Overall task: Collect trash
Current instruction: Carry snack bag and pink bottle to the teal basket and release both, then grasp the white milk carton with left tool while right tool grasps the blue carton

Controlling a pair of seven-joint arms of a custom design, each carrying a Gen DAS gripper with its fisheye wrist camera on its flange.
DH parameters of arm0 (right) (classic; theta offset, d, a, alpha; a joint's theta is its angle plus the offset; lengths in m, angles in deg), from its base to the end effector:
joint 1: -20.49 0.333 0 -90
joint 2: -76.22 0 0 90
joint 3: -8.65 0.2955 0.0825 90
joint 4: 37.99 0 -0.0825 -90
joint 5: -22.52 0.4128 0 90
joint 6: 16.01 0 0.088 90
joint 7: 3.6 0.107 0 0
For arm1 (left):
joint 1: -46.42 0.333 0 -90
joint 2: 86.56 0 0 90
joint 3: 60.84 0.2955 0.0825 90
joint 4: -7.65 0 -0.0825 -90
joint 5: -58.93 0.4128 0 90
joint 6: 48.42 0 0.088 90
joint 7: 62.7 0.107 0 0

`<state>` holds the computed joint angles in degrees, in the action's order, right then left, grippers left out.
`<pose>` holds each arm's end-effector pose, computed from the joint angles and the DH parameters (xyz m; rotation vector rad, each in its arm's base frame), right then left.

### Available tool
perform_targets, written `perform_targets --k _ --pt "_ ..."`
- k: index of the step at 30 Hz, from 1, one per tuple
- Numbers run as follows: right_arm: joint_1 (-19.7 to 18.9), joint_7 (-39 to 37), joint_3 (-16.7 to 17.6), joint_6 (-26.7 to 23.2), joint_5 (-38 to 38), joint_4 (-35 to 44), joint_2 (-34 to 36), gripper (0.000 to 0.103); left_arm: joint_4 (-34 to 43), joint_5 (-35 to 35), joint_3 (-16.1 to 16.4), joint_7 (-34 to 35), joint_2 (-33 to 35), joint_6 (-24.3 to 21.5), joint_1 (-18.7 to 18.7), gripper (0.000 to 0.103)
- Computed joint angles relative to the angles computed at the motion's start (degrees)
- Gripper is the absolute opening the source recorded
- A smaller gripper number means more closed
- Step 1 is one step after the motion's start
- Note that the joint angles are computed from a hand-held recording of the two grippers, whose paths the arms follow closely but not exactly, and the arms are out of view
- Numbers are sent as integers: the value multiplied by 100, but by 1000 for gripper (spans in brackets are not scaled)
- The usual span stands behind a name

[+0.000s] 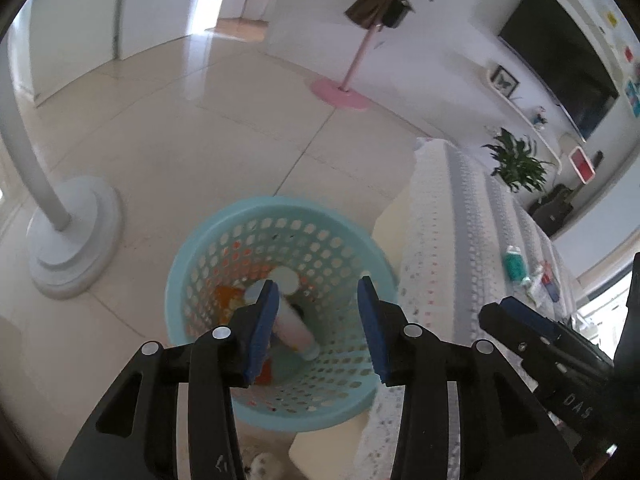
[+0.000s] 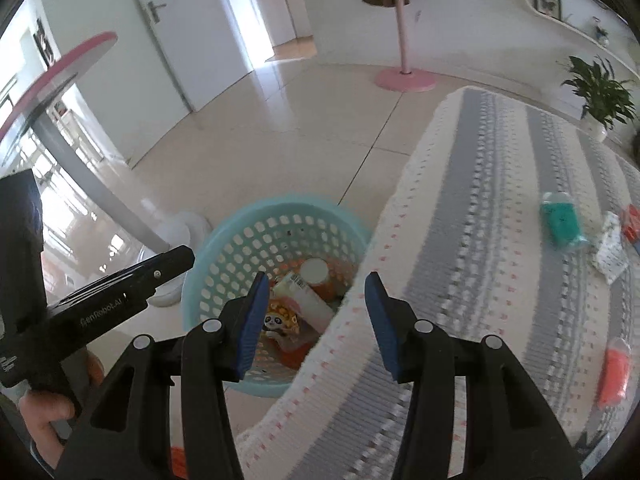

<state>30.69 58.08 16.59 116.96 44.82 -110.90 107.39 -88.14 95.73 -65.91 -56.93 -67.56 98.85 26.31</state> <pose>0.7397 0.2228 0.4763 -2.2003 1.1915 -0.1553 0.6446 -0.3065 0.4425 -2.3429 1.2389 -0.8562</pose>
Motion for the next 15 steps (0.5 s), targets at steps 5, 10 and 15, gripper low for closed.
perform_targets --k 5,10,15 --pt "-298 -235 -7 291 341 -438 -474 46 378 309 19 24 162 290 -164 44" --pt "-606 -675 -141 781 686 -1010 -1111 47 1034 -456 -393 1265 691 1338 -69 46" --pt "-915 -981 -402 1275 979 -1439 -1543 55 2273 -1072 -792 2753 1552 1358 -304 60"
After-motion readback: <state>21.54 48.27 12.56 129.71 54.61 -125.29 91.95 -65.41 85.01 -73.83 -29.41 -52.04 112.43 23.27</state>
